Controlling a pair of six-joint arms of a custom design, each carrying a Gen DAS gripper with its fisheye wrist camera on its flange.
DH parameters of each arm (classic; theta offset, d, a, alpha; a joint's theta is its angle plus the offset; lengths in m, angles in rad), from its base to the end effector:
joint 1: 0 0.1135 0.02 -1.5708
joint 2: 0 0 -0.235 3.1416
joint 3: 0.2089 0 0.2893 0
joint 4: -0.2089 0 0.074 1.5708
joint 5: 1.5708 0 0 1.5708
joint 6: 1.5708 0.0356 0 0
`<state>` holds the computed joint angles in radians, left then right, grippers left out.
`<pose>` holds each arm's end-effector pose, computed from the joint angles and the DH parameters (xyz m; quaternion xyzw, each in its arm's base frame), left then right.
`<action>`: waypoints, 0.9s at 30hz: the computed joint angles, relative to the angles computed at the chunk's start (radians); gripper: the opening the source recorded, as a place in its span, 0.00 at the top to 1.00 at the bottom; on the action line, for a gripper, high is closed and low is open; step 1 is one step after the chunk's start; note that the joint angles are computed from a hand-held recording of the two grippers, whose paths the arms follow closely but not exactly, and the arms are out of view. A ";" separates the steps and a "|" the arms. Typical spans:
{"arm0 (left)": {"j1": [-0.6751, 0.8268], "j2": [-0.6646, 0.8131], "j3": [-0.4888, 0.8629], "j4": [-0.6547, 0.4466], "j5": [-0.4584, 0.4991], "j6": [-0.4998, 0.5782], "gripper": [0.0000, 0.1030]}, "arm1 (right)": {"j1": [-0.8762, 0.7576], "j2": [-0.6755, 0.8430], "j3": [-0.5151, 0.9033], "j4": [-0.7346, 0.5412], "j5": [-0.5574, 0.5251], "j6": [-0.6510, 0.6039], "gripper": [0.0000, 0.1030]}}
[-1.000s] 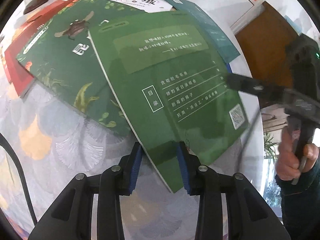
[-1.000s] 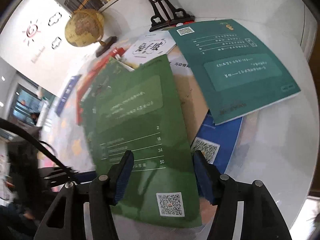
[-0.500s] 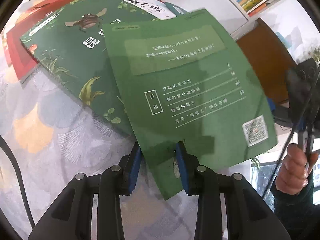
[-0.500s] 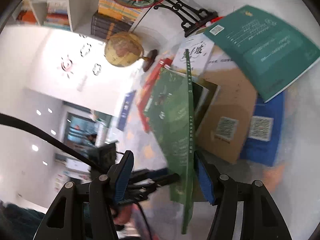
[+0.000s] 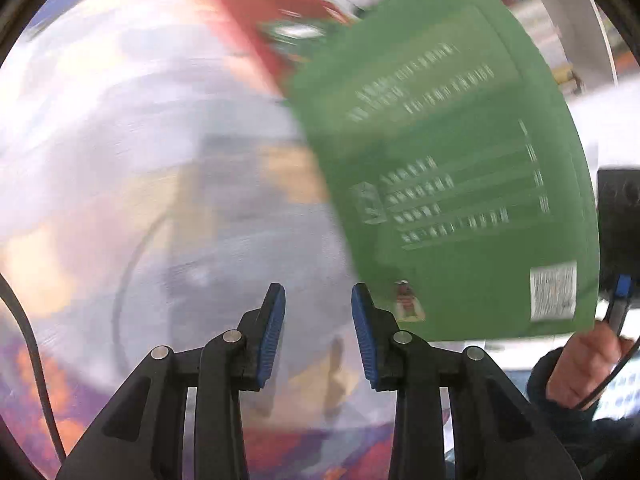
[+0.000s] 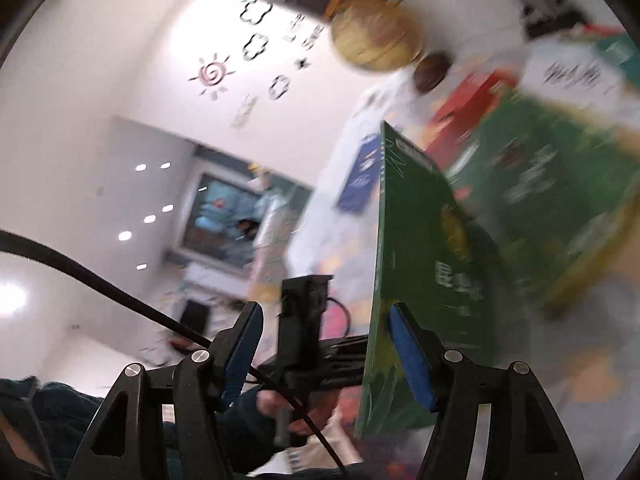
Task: Organize books
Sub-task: 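Lift the caterpillar-cover book with both grippers and carry it toward the blue book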
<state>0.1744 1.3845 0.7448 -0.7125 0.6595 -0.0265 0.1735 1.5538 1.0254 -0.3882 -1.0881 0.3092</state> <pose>0.2613 0.0239 0.1239 -0.0592 0.9393 -0.3134 0.1267 0.3351 0.0907 0.1858 -0.1110 0.8197 0.5417 0.1498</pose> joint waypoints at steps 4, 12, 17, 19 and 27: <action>0.198 -0.043 -0.010 -0.078 0.019 0.090 0.70 | 0.156 0.131 0.080 0.043 0.084 0.051 0.38; 0.511 -0.054 0.023 -0.192 -0.074 0.223 0.74 | 0.265 0.273 0.227 -0.106 0.321 -0.048 0.38; 0.306 -0.167 -0.080 -0.151 -0.089 0.112 0.72 | 0.321 0.319 0.235 -0.154 0.672 -0.088 0.51; 0.217 -0.154 -0.090 -0.102 -0.127 0.046 0.72 | 0.323 0.318 0.209 -0.150 0.731 -0.103 0.53; 0.138 -0.263 -0.163 -0.099 -0.138 -0.009 0.71 | 0.359 0.323 0.100 -0.055 0.878 -0.164 0.62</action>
